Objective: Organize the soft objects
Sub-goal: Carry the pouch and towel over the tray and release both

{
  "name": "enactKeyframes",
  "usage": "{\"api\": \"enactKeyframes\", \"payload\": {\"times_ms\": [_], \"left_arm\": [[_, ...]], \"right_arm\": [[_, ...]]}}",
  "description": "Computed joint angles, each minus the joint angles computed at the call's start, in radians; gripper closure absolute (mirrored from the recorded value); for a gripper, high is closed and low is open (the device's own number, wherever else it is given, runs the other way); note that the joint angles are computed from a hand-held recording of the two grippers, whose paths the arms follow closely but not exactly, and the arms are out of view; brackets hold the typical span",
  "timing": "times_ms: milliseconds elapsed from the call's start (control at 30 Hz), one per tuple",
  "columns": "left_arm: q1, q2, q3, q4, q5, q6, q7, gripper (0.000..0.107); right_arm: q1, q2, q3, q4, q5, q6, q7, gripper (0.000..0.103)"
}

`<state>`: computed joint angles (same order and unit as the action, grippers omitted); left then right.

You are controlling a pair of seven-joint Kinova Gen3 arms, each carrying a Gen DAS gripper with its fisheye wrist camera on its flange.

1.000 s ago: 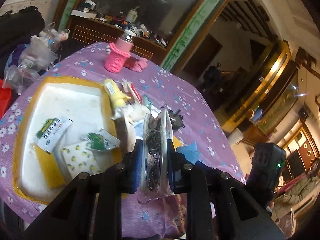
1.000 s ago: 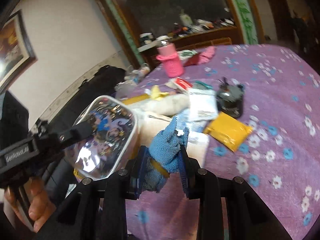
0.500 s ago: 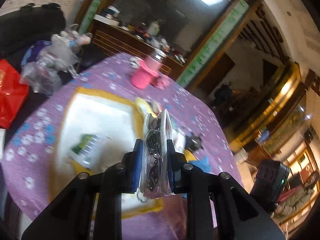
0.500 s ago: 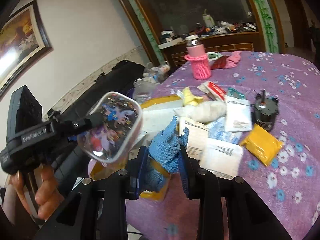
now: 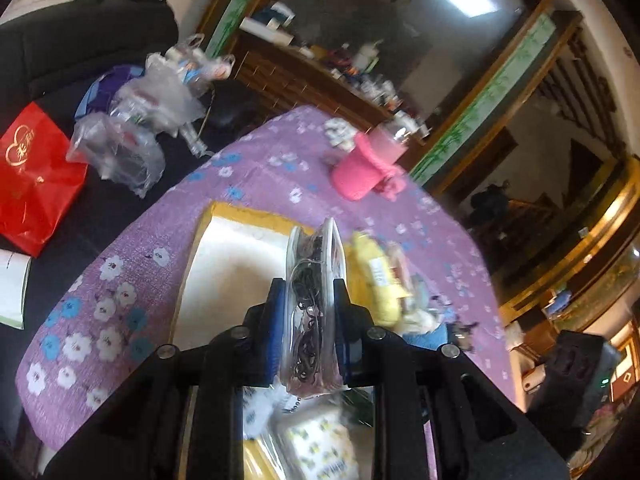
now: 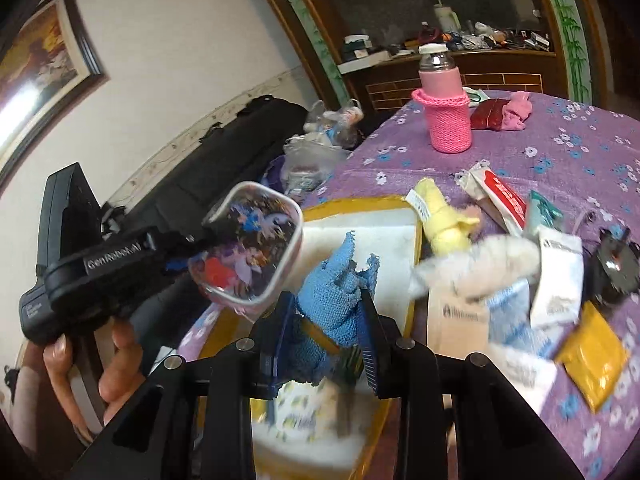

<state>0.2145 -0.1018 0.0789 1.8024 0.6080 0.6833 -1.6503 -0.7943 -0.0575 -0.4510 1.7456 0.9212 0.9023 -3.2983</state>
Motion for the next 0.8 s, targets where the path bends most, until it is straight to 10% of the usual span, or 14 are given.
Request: {"api": "enactKeyframes", "payload": {"times_ms": [133, 467, 567, 800], "left_arm": [[-0.071, 0.044, 0.122, -0.011, -0.151, -0.031, 0.13, 0.088], [0.023, 0.076, 0.079, -0.056, -0.285, 0.01, 0.24, 0.06], [-0.084, 0.04, 0.209, -0.021, -0.407, -0.055, 0.339, 0.038], [-0.092, -0.057, 0.313, 0.01, -0.638, -0.044, 0.564, 0.038]], "right_arm": [[0.011, 0.069, 0.05, -0.058, -0.045, -0.021, 0.059, 0.071], [-0.06, 0.134, 0.145, -0.111, -0.09, -0.037, 0.063, 0.043], [-0.091, 0.099, 0.122, -0.074, -0.003, -0.016, -0.024, 0.036], [-0.111, 0.007, 0.018, 0.037, 0.101, 0.066, -0.146, 0.03]]}}
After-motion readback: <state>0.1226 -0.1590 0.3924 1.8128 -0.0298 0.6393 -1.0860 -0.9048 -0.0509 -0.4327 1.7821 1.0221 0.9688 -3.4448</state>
